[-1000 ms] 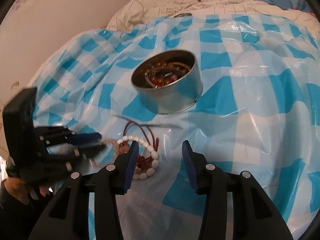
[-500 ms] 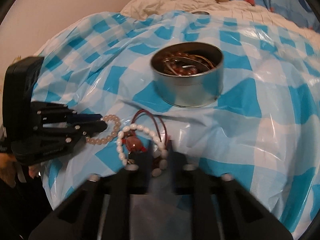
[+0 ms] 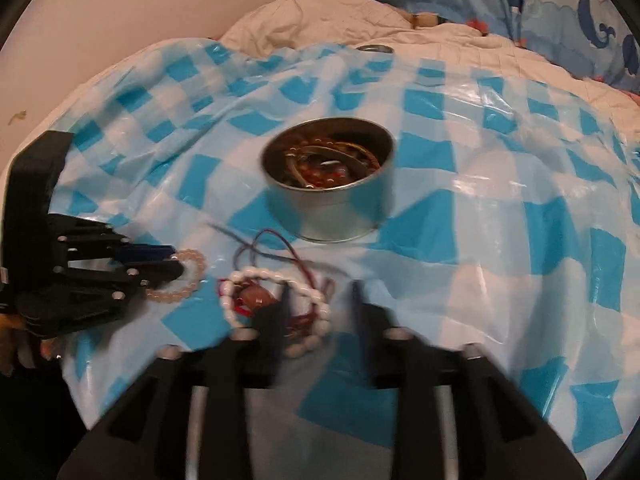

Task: Organize jewelry
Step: 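Grasp the white bead bracelet with the right gripper while the left lifts the peach bracelet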

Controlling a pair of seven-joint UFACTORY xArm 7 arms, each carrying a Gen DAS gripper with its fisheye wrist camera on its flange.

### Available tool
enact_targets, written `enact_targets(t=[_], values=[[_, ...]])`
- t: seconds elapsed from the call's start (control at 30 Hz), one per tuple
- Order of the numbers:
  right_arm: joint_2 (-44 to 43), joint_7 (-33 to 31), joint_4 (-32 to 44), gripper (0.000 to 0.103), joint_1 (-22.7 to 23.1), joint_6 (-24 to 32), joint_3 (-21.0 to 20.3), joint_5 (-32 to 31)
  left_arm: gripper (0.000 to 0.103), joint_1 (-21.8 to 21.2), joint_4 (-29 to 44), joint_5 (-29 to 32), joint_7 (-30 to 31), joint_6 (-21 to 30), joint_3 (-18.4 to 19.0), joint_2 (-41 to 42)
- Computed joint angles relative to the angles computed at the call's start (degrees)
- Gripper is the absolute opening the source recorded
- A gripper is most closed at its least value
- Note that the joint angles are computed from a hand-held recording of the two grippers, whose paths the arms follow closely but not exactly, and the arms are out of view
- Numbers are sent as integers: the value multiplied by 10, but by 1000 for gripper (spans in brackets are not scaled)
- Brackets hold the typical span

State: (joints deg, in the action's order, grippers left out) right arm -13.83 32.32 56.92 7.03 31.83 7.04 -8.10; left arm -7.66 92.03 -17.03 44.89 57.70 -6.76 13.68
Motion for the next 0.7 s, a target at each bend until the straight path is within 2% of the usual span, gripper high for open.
enact_targets(t=[0.07, 0.2, 0.27, 0.3, 0.33, 0.37, 0.4, 0.57, 0.63, 0.7], values=[[-8, -16, -7, 36, 6, -14, -9, 23, 19, -1, -1, 3, -3, -4, 1, 0], [5, -72, -4, 37, 25, 19, -37, 114, 24, -1, -3, 7, -6, -9, 1, 0], [10, -70, -1, 37, 19, 27, -29, 109, 25, -2, -3, 8, -7, -10, 1, 0], [10, -69, 0, 32, 18, 27, -25, 103, 25, -2, -3, 9, -6, -10, 1, 0], [10, -81, 0, 18, 21, 26, -25, 108, 25, -2, -4, 9, -5, -11, 0, 0], [10, -86, 1, 11, 22, 26, -23, 108, 25, -2, -4, 10, -5, -11, 0, 0], [9, -87, 2, 8, 21, 26, -19, 99, 25, -2, -3, 10, -5, -10, 0, 1], [-18, -100, -18, 8, 22, -21, -20, 100, 26, -1, -4, 9, -2, -12, 0, 0], [-31, -122, -25, 8, 30, -46, -27, 116, 18, 0, -2, 5, 5, -8, -2, 1], [-46, -150, -33, 8, 43, -59, -37, 143, 12, 9, 12, -25, 24, 21, -7, 3]])
